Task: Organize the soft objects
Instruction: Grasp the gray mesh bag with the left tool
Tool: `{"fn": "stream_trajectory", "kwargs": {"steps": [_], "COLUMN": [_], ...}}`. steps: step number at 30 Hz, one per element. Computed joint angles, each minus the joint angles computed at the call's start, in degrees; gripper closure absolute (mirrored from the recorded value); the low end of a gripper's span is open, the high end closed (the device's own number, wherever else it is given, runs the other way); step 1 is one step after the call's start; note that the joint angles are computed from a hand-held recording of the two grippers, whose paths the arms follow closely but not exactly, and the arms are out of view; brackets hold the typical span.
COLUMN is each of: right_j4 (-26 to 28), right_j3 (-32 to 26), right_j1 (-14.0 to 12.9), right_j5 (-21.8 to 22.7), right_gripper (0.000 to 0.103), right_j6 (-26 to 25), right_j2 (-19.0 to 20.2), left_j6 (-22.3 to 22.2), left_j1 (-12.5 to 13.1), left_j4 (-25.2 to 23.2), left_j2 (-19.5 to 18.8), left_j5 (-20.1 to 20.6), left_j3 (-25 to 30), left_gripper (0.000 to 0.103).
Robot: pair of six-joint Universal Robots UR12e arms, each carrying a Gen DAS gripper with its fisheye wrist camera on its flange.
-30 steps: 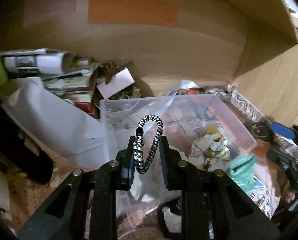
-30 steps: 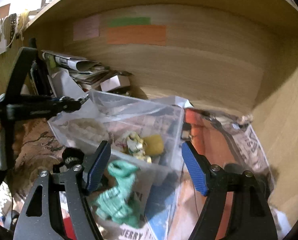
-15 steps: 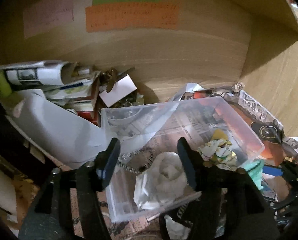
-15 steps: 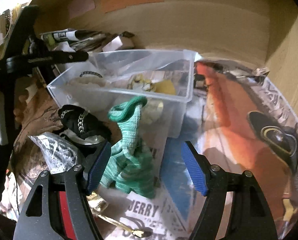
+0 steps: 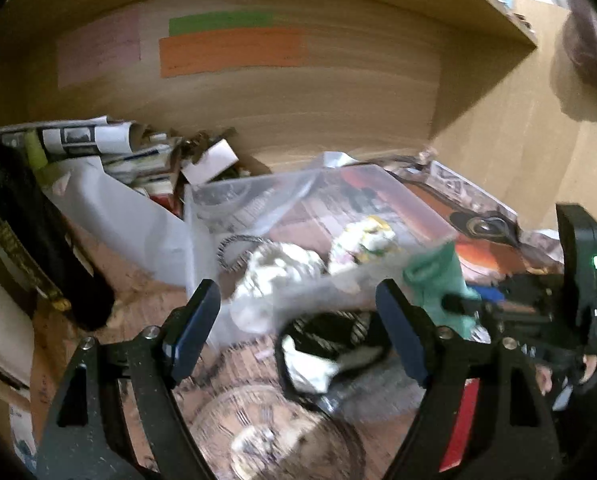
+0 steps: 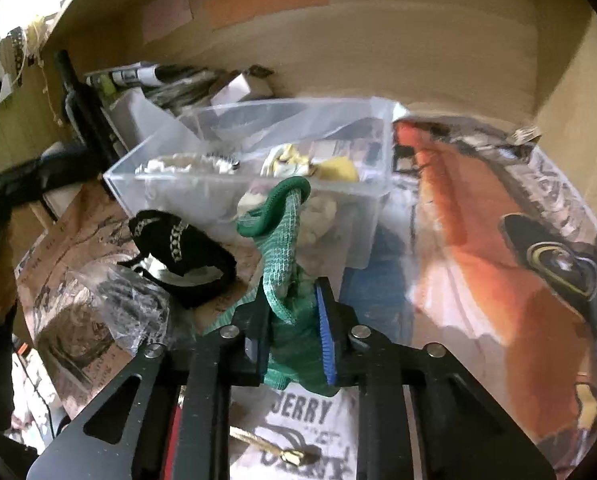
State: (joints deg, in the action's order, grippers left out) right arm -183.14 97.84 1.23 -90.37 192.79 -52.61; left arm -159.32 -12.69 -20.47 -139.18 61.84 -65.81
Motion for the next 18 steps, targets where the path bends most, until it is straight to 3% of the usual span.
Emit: {"fn": "stream_trajectory", "kwargs": {"steps": [8, 16, 18], "right_j4": [-7.0, -11.2, -11.4], "right_j3": [3.3, 5.9, 6.1], "right_j1": [0.2, 0.1, 0.2], "right_j5": [-4.6, -4.9, -4.9], "right_gripper": [0.086, 0.086, 0.086], "right_j6": [1.7, 2.6, 2.6], "right_j2": [-2.2, -3.7, -3.7], "left_j6": [2.4, 4.7, 4.4], "left_j1": [-0.4, -1.8, -1.9], "left_j4": [-2.2, -8.0, -8.7], "left_j2": [2.1, 1.1, 0.8], "left_j5": [-2.5, -1.5, -1.4], "left_j3": [-5.0, -4.9, -4.7], "left_gripper": [0.018, 0.018, 0.029]}}
